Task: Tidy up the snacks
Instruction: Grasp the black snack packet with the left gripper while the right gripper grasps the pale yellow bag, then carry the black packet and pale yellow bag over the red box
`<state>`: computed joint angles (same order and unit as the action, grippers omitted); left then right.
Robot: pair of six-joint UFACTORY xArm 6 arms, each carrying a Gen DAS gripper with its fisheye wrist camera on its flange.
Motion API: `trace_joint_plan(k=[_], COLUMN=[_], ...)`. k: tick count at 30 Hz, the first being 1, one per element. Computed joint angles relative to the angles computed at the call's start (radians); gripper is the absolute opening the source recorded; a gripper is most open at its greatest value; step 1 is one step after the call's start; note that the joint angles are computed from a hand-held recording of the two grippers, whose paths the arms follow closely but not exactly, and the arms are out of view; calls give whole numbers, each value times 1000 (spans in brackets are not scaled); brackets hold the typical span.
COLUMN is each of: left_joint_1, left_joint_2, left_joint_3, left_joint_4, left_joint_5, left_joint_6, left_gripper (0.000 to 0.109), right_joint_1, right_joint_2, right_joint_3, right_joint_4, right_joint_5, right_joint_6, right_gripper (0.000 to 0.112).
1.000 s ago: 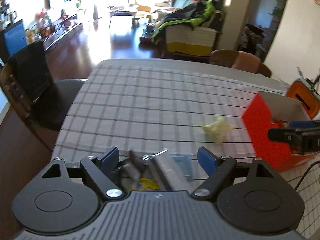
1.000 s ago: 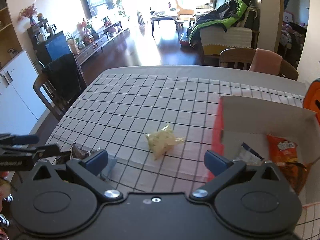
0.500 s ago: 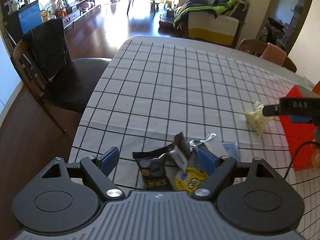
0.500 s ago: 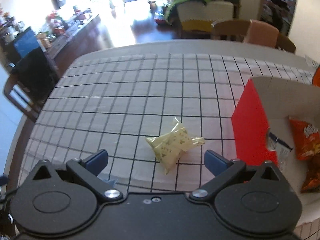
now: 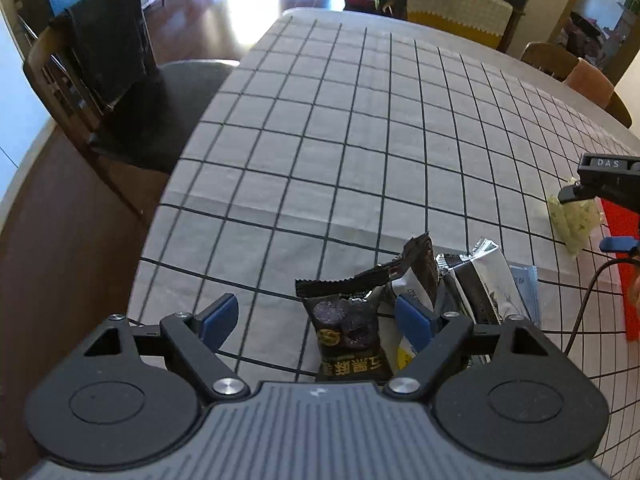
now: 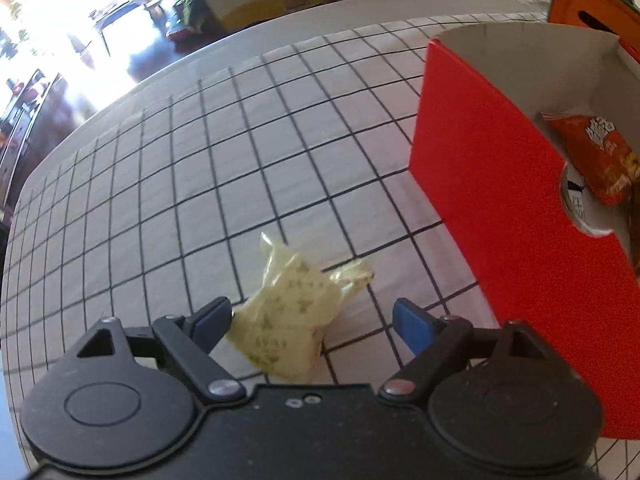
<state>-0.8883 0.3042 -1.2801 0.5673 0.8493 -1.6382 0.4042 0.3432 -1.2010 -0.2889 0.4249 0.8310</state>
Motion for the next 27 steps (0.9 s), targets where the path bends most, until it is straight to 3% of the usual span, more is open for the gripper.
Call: trace_joint_plan(k=[5,8,13,21,23,27], left_joint_1=[8,8,7,7,9,12], left_joint_2=[16,24,33,38,35,27], left_joint_3=[4,5,3,3,7,17], left_joint_4=[-38,-62,-80,-75,-74,-75], left_joint_5=[-49,-64,-75,-82,-90,-95], left_joint_6=[37,41,56,48,47,43], left_gripper=[84,72,63,48,37,34], right_joint_1=[-3,-4,11,34,36,33], right_joint_2=[40,62,64,3,-19,-71], right_joint_3=[-45,-80,-87,6,41,112], right_joint_4=[29,21,5,22,6,33], right_joint_5=[5,28,23,-36,-61,-97], right_joint_6=[-45,-63,-102,-207,-233,-300], right_gripper=[82,78,67,46,43,38])
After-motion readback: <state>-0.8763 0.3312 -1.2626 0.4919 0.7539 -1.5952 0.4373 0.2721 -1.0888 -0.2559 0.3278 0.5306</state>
